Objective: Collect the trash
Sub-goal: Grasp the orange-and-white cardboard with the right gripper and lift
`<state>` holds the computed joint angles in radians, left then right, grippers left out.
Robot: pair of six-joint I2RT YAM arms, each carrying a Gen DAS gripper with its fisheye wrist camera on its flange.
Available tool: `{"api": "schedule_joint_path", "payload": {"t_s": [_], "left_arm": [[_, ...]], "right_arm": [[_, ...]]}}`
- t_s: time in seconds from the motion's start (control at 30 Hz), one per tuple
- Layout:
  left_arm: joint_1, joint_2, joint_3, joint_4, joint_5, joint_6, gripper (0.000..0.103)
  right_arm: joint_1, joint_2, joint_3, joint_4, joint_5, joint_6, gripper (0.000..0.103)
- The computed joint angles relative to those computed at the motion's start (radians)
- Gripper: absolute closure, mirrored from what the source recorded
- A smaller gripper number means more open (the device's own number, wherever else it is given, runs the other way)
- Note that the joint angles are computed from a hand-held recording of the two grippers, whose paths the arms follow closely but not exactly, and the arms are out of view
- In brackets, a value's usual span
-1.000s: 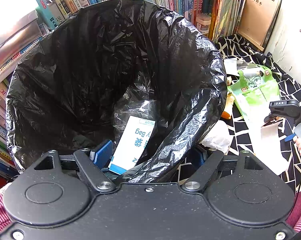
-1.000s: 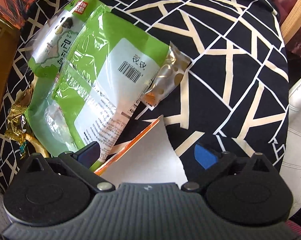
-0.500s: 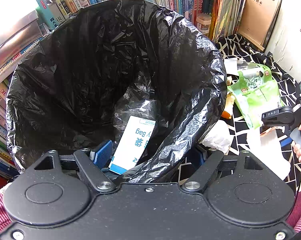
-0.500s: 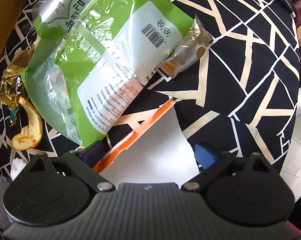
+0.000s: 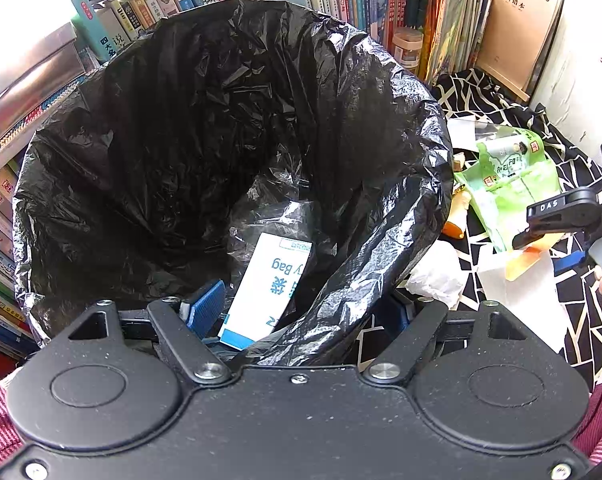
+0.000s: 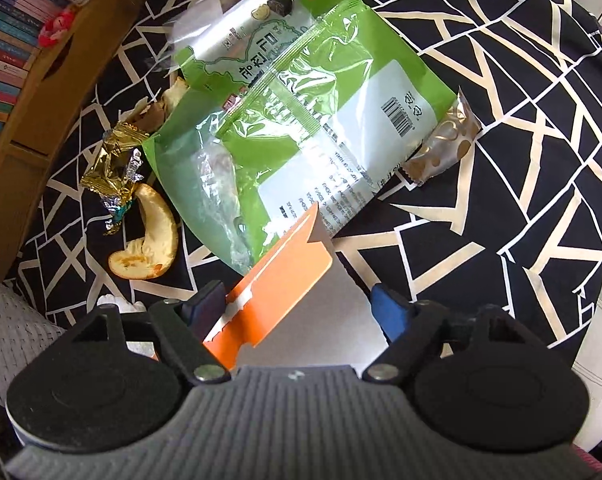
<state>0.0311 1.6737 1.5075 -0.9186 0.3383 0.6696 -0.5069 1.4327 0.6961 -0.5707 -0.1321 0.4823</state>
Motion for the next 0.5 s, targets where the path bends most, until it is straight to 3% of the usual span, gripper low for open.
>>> {"api": "schedule_joint_path", "payload": {"t_s": [0.27, 0.5], "left_arm": [[-0.007, -0.001, 0.0, 0.002, -0.01, -0.007, 0.024], [-0.007, -0.004, -0.004, 0.005, -0.01, -0.006, 0.024]], "right_arm": [[-0.102, -0.157, 0.011, -0.058, -0.104, -0.066, 0.032], [-0.077, -0.192, 0.004, -0.056, -0.093, -0.075, 0.034]]}}
